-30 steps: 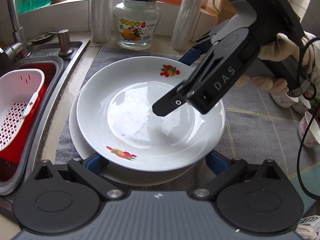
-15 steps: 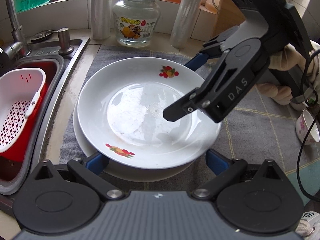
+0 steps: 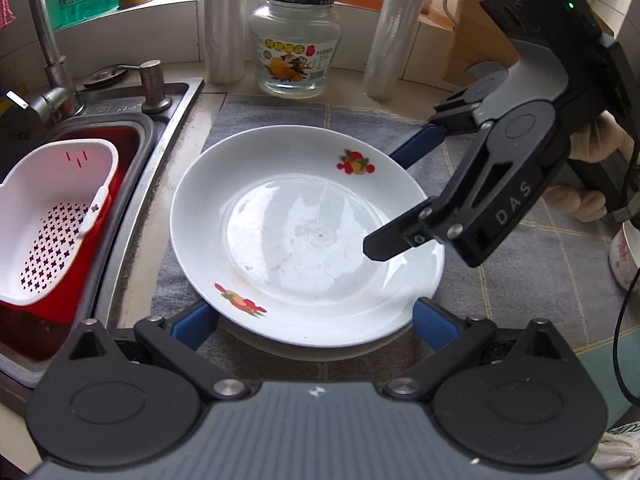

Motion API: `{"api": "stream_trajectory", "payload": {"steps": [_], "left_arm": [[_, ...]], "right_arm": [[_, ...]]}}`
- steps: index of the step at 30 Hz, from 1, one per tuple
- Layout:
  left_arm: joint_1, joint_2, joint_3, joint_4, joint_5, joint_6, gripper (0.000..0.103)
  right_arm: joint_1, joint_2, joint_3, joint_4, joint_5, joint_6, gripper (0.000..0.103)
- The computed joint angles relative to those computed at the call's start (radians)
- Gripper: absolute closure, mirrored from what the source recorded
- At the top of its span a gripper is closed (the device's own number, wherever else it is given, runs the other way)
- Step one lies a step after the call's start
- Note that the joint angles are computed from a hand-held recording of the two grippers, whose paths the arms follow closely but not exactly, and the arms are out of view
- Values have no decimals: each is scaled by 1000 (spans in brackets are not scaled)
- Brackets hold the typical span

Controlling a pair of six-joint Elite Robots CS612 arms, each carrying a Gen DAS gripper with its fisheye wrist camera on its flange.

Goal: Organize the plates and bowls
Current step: 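Open the right gripper and withdraw it from the stacked plate, then move the right gripper toward the white bowls by the cutting board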

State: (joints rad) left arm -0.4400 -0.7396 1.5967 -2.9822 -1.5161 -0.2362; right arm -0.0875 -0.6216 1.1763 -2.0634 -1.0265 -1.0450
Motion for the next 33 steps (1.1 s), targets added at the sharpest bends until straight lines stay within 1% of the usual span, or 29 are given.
{"api": "stream_trajectory", "payload": {"steps": [4, 5, 7, 9, 11, 15, 17, 18, 19, 23, 24, 26, 28, 30, 33], "left_arm": [[-1, -1, 11, -8, 8, -6, 1], [-3, -2, 20, -27, 16, -5, 1], [-17, -7, 44, -85, 71, 21, 1], [-33, -8, 66, -166, 140, 60, 1], [-45, -4, 83, -247, 199, 87, 1], [-55, 3, 101, -352, 241, 86, 1], [-65, 6, 104, -375, 279, 86, 1], [-68, 6, 103, -368, 294, 80, 1], [-69, 7, 101, -352, 292, 73, 1], [-60, 7, 99, -322, 230, 47, 1], [-61, 7, 103, -329, 231, 45, 1], [-70, 9, 106, -341, 268, 51, 1], [-75, 10, 106, -347, 283, 63, 1], [-75, 13, 105, -355, 277, 57, 1], [-69, 17, 96, -364, 232, 66, 1]], "right_arm": [[-4, -5, 8, -10, 11, 12, 0], [-5, -9, 17, -22, 11, 15, 0], [-7, -20, 39, -61, 5, 21, 0], [-9, -31, 63, -103, -1, 33, 0], [-14, -44, 97, -169, 4, 57, 0], [-19, -73, 181, -365, -10, 122, 0], [-21, -85, 221, -458, -18, 156, 0], [-21, -92, 242, -509, -27, 172, 0], [-22, -100, 266, -569, -35, 192, 0], [-27, -126, 334, -706, -51, 278, 0], [-28, -133, 349, -730, -61, 305, 0], [-30, -147, 379, -785, -83, 357, 0], [-32, -159, 407, -846, -113, 409, 0], [-34, -169, 429, -880, -140, 455, 0], [-36, -182, 457, -915, -182, 516, 0]]}}
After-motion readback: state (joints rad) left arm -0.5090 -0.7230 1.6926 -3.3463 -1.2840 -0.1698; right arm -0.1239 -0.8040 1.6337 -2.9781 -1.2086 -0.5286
